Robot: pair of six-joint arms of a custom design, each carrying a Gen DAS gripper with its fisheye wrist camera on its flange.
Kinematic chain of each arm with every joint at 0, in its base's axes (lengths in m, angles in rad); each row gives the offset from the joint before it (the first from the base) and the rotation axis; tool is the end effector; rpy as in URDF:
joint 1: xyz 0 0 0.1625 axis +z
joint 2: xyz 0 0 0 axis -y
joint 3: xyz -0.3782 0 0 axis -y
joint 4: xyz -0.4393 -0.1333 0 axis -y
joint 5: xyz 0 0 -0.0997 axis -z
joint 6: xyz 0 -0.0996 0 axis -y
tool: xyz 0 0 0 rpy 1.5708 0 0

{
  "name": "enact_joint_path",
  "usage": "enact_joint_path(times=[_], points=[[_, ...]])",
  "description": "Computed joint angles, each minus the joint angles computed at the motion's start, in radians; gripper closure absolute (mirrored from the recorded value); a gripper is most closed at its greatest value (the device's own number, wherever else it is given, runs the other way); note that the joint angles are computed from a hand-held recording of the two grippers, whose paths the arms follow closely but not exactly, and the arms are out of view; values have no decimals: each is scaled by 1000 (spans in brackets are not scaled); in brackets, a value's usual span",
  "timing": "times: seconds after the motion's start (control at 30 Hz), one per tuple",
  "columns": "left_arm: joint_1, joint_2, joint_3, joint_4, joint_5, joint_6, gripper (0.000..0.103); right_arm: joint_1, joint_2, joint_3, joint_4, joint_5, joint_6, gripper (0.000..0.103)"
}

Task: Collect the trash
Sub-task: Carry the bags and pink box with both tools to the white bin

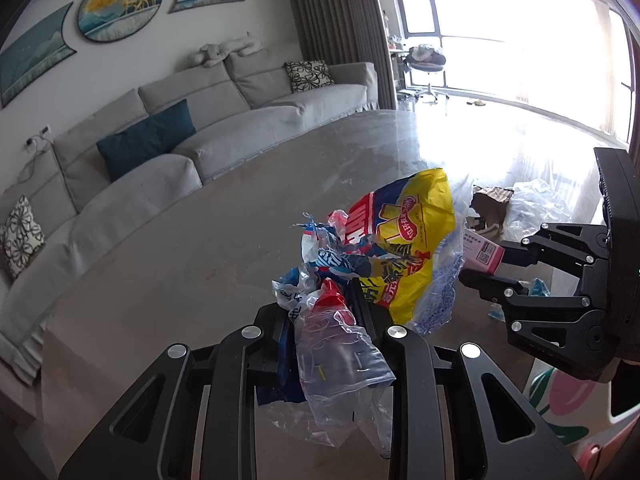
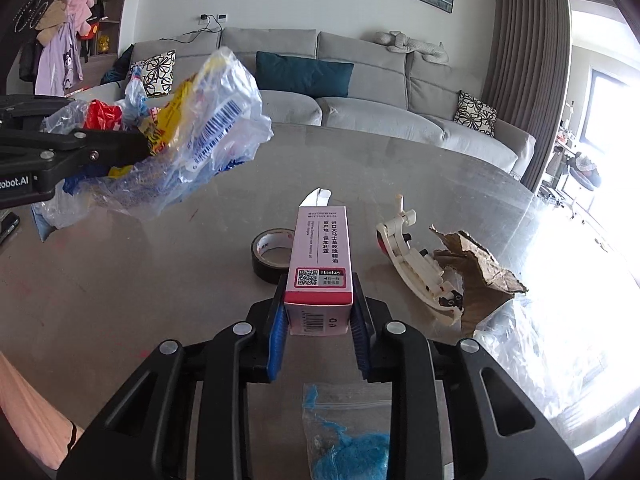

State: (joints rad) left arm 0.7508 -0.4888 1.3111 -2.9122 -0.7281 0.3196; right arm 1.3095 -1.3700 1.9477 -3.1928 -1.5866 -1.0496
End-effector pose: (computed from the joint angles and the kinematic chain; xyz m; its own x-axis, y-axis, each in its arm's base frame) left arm -0.4084 -0.6651 0.0101 -0.4886 0.4082 -0.7712 0.8304 0.4889 -0.2674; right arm -0.0225 -0.5940 0.3294 -0.5918 -0.2858 0.7537 -0.7700 0.4772 -0.4236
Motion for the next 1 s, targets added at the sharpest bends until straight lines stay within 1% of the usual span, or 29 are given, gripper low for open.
enact_joint_path(times=[0.17, 0.33, 0.53, 0.67, 0.83, 1.0], points=[[-18, -19, 33, -27, 1, 4, 77, 15, -47, 32, -11, 21, -3, 74], [-36, -45, 76, -51, -1, 8, 77, 25, -101, 69, -18, 27, 2, 74], [-61, -64, 115, -55, -14, 2, 77, 21, -175, 129, -37, 36, -2, 74], [-83, -73, 140, -61, -30, 0, 77, 12, -225, 162, -47, 42, 11, 74], [-111, -70, 155, -58, -62, -14, 77, -24, -308, 220, -65, 44, 16, 74], [-144, -49, 164, -55, -99, -22, 77, -93, -418, 298, -77, 50, 23, 74]])
